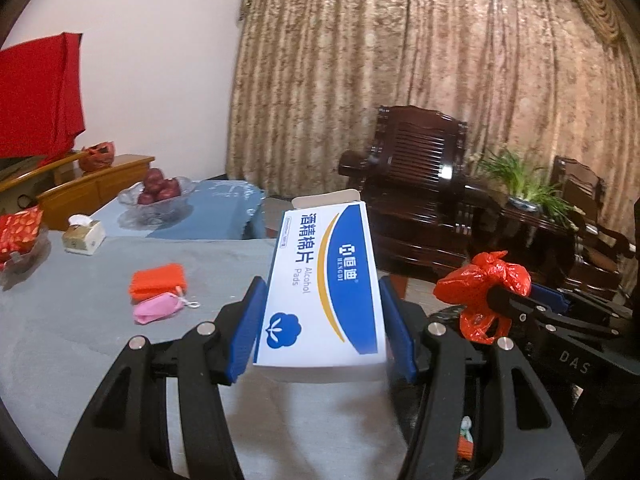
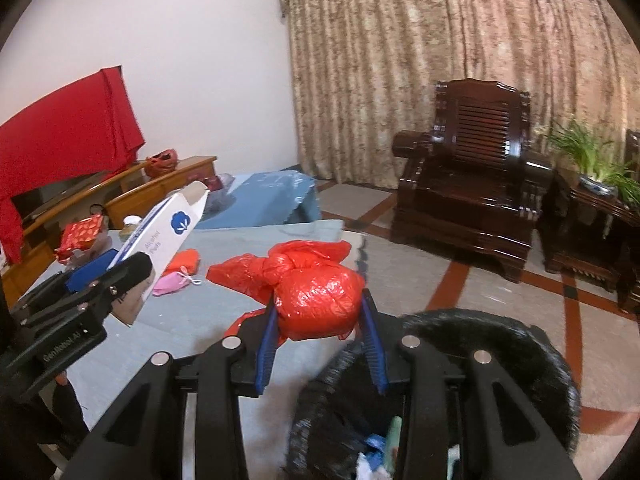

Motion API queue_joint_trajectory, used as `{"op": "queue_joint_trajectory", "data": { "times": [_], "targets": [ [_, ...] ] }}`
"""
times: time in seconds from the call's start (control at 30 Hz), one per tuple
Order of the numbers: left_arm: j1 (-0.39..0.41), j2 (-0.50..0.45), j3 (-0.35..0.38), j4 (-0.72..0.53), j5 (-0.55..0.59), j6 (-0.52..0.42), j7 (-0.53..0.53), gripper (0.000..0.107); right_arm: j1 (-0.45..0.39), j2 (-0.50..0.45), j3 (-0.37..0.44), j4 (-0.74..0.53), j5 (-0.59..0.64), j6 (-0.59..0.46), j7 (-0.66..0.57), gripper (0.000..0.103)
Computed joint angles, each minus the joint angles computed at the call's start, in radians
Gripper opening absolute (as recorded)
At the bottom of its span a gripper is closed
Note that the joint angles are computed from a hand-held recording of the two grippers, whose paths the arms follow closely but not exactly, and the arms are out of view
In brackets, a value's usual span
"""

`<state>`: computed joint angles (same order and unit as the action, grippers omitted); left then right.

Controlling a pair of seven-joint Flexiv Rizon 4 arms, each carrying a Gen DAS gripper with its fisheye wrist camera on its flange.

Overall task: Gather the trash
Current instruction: 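Carry the alcohol pads box and red bag in both grippers over the black bin, then open both grippers to drop the box and red bag into the bin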

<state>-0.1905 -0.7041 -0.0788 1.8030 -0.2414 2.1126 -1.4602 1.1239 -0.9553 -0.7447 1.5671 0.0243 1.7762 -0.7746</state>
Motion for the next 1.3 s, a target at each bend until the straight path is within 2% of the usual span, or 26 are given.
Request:
{"op": "queue_joint_trajectory", "data": {
  "times": [0.37,0.53,0.97,1.3],
  "targets": [
    [-0.021,-0.021,-0.049,-0.035,0.064,-0.013,0.007,0.055,0.104,0.026,-0.114,0.184,0.107,0.034,-0.011,0.038],
    [-0.038,-0.033,-0.064,-0.061,0.087,-0.029,0.016,0.055,0.129,0.034,-0.141,0.244,0.141,0.04,-0.012,0.038],
    [-0.07,-0.071,-0.098,-0.126,0.124,-0.069,0.044,0.055,0.159,0.044,-0.178,0.355,0.193,0.046,0.007,0.038],
    [-0.073,-0.135,-0.127,-0.186,0.139,-0.124,0.057,0.055,0.146,0.041,-0.165,0.391,0.193,0.037,0.029,0.038]
  ]
}}
